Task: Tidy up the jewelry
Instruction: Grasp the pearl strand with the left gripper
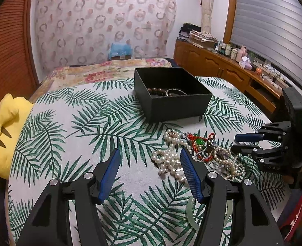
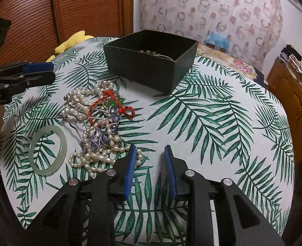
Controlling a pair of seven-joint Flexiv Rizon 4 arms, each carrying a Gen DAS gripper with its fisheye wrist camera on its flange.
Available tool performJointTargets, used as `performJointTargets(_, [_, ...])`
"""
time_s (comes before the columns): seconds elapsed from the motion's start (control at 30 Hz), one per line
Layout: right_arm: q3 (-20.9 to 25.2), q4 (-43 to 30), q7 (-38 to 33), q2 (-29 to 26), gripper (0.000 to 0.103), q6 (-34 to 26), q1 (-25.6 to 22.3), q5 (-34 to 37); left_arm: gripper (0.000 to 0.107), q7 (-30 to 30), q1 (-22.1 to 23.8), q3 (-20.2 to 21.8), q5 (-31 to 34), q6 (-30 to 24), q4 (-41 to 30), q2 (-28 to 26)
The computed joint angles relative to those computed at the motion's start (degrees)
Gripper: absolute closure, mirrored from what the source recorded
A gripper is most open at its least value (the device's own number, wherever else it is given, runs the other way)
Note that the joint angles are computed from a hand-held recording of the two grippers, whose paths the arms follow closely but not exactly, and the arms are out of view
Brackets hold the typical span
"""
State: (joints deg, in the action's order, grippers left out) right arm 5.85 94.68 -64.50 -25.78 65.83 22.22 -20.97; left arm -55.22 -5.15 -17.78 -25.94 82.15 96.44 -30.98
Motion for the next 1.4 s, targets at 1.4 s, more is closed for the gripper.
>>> performJointTargets(1.4, [-7.3, 6.42, 20.2, 6.52, 0.097, 9.18, 0.56, -22.62, 0.084, -1.59, -7.39, 9.18, 8.64, -22.61, -19.67, -9.27])
